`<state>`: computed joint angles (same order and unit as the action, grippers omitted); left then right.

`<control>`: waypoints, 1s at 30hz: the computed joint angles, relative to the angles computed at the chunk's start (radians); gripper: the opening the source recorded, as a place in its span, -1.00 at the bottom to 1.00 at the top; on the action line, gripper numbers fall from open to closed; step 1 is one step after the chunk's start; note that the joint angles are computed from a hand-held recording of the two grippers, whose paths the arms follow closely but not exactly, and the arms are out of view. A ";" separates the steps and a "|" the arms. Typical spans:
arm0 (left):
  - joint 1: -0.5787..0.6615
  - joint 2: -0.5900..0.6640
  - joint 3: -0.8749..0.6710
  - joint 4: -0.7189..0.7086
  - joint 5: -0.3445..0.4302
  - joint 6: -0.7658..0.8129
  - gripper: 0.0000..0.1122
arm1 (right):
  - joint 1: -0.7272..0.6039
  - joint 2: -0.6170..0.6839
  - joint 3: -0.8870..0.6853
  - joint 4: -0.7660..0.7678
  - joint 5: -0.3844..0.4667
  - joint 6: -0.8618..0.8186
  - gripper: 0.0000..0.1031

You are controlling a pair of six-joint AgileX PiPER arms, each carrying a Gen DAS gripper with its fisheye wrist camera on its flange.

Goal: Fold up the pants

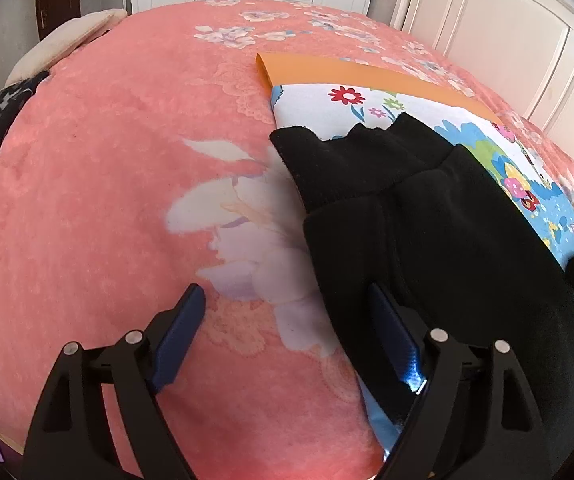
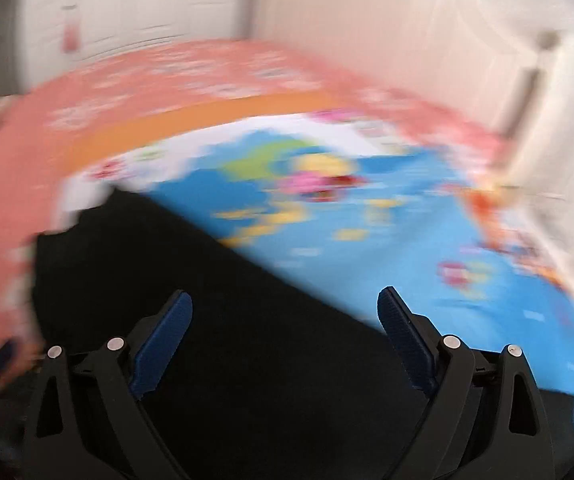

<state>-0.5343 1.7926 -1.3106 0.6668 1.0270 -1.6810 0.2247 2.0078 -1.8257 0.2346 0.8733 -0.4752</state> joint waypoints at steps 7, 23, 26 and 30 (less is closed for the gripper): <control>-0.060 -0.027 -0.033 0.138 0.101 -0.023 0.30 | 0.102 0.261 -0.347 -0.299 0.118 0.274 0.74; 0.139 -0.156 0.179 0.121 -0.302 -0.021 0.51 | 0.143 0.321 -0.429 -0.399 0.076 0.251 0.76; 0.266 -0.260 0.314 0.063 -0.537 0.057 0.29 | 0.112 0.238 -0.345 -0.409 0.008 0.347 0.76; 0.428 -0.253 0.383 -0.310 -0.827 0.456 0.15 | -0.040 -0.032 -0.005 -0.085 -0.084 0.177 0.84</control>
